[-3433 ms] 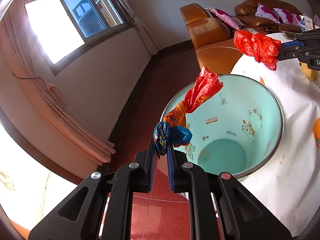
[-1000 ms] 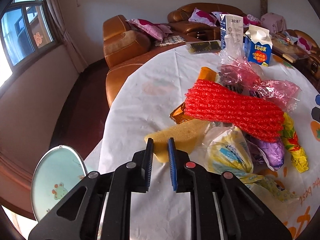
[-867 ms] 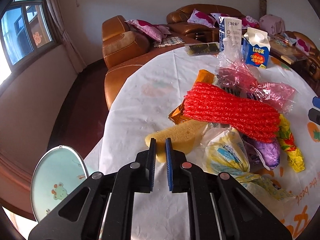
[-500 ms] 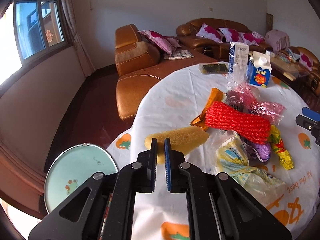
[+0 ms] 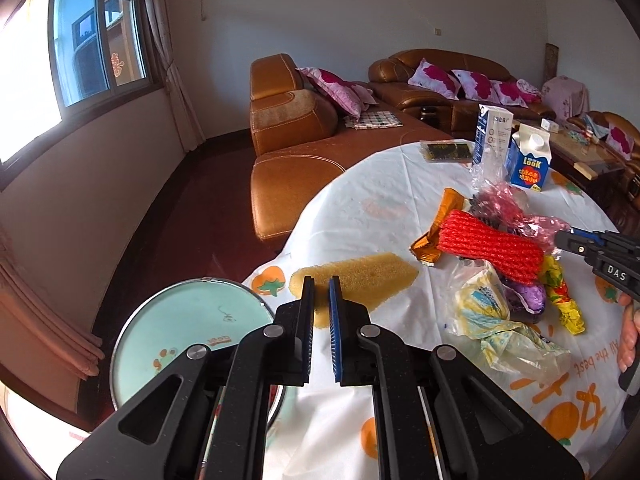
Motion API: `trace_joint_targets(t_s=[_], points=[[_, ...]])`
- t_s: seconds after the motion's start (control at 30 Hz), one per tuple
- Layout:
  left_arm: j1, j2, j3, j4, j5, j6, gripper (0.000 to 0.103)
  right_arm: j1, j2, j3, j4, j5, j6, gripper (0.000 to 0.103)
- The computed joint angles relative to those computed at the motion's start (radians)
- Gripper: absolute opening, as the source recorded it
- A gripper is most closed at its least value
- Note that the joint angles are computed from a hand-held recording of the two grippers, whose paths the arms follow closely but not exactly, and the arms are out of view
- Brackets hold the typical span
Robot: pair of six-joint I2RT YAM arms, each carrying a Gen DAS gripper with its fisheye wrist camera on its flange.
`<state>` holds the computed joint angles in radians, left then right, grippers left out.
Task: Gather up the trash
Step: 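Grasp the yellow sponge with the left tool while the right tool grasps the clear pink bag, then carry the sponge and pink bag in both tools over the teal bin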
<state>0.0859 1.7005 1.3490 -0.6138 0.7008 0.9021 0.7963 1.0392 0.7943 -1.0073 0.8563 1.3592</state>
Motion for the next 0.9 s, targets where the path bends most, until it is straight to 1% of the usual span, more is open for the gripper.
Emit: trace_joint_targets(t_s=[0.13, 0.2, 0.27, 0.37, 0.43, 0.53, 0.67, 0.8, 0.9], points=[[0.035, 0.029, 0.047, -0.018, 0.01, 0.009, 0.007, 0.096, 0.025, 0.064, -0.151, 0.093, 0.148, 0.009], [0.052, 0.039, 0.063, -0.021, 0.013, 0.013, 0.007, 0.115, 0.037, 0.097, -0.195, 0.122, 0.172, 0.009], [0.069, 0.05, 0.08, -0.024, 0.017, 0.014, 0.007, 0.12, 0.041, 0.133, -0.207, 0.149, 0.149, 0.009], [0.104, 0.071, 0.114, -0.028, 0.024, 0.018, 0.007, 0.088, 0.055, 0.173, -0.129, 0.155, 0.017, 0.009], [0.126, 0.093, 0.141, -0.023, 0.021, 0.013, 0.007, 0.053, 0.066, 0.185, -0.026, 0.137, -0.107, 0.009], [0.149, 0.137, 0.185, -0.007, -0.002, -0.005, 0.007, -0.007, 0.101, 0.192, 0.161, 0.083, -0.3, 0.009], [0.173, 0.202, 0.244, 0.011, -0.045, -0.026, 0.007, -0.077, 0.191, 0.235, 0.343, -0.007, -0.475, 0.009], [0.189, 0.251, 0.287, 0.017, -0.071, -0.039, 0.007, -0.112, 0.308, 0.313, 0.438, -0.078, -0.577, 0.009], [0.201, 0.276, 0.31, 0.023, -0.083, -0.047, 0.007, -0.133, 0.374, 0.356, 0.481, -0.117, -0.623, 0.009]])
